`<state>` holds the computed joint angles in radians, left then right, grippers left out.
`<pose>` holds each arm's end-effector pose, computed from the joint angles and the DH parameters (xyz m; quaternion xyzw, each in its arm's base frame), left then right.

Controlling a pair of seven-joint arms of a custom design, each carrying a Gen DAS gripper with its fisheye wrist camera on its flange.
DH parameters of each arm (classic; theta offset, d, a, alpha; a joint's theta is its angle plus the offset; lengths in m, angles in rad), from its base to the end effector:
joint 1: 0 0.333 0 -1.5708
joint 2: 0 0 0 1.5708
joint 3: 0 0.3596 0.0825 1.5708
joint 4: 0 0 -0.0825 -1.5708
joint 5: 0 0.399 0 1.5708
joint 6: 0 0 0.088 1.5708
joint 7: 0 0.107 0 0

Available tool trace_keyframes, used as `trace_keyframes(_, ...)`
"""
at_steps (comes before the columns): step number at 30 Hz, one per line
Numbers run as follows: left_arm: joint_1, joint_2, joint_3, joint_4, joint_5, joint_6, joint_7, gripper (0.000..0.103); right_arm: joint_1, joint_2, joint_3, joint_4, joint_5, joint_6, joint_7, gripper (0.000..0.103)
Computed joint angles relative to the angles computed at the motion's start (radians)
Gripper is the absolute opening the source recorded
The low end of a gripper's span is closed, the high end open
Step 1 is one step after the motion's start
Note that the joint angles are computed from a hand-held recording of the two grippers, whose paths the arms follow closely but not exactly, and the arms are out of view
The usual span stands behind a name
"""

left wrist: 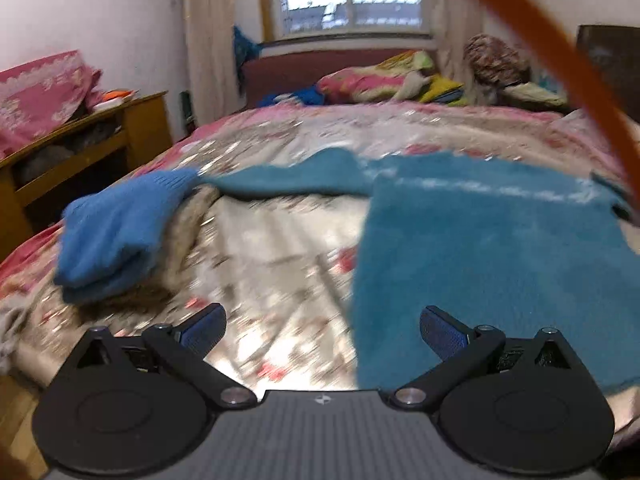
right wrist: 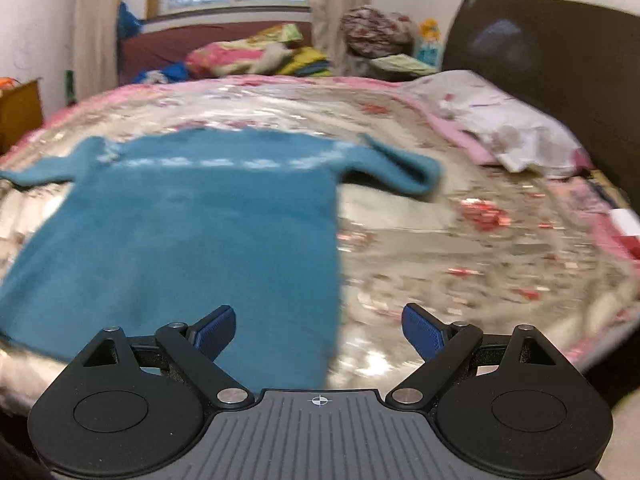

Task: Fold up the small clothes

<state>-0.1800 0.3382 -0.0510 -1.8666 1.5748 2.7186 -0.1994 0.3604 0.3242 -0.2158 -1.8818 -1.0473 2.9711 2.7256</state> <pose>0.6496 -0.1870 0.3965 -0.6783 0.5591 -0.2732 0.3907 0.6609 0.1709 0.4339 -0.6413 0.6379 -0.3293 0.2709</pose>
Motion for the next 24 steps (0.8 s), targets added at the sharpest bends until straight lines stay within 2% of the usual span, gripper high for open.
trace_keyframes(2, -0.001, 0.039, -0.003, 0.048, -0.008, 0.02, 0.011, 0.103, -0.049, 0.044, 0.058, 0.031, 0.115, 0.037, -0.1, 0.076)
trace_keyframes(4, 0.0, 0.077, -0.002, 0.088, -0.061, 0.045, 0.055, 0.103, -0.132, 0.081, 0.165, 0.053, 0.288, 0.033, -0.269, 0.067)
trace_keyframes(5, 0.0, 0.099, -0.002, 0.108, -0.11, 0.052, 0.104, 0.103, -0.184, 0.097, 0.231, 0.062, 0.375, 0.024, -0.358, 0.063)
trace_keyframes(7, -0.003, 0.132, -0.004, 0.133, -0.215, 0.046, 0.222, 0.103, -0.226, 0.115, 0.279, 0.073, 0.461, 0.006, -0.447, 0.057)
trace_keyframes(11, -0.007, 0.161, -0.02, 0.134, -0.398, -0.005, 0.467, 0.103, -0.211, 0.116, 0.243, 0.063, 0.529, -0.031, -0.492, 0.055)
trace_keyframes(13, -0.014, 0.158, -0.014, 0.118, -0.445, -0.01, 0.527, 0.103, -0.198, 0.107, 0.215, 0.04, 0.561, -0.037, -0.496, 0.055)
trace_keyframes(17, -0.05, 0.127, 0.028, 0.088, -0.487, -0.013, 0.558, 0.103, -0.202, 0.084, 0.208, -0.013, 0.657, -0.018, -0.543, 0.054)
trace_keyframes(22, -0.098, 0.093, 0.093, 0.073, -0.438, 0.03, 0.503, 0.103, -0.117, 0.059, 0.118, -0.029, 0.674, 0.027, -0.556, 0.054)
trace_keyframes(24, -0.106, 0.093, 0.106, 0.086, -0.404, 0.059, 0.46, 0.103, -0.102, 0.062, 0.104, -0.016, 0.7, 0.047, -0.575, 0.054)
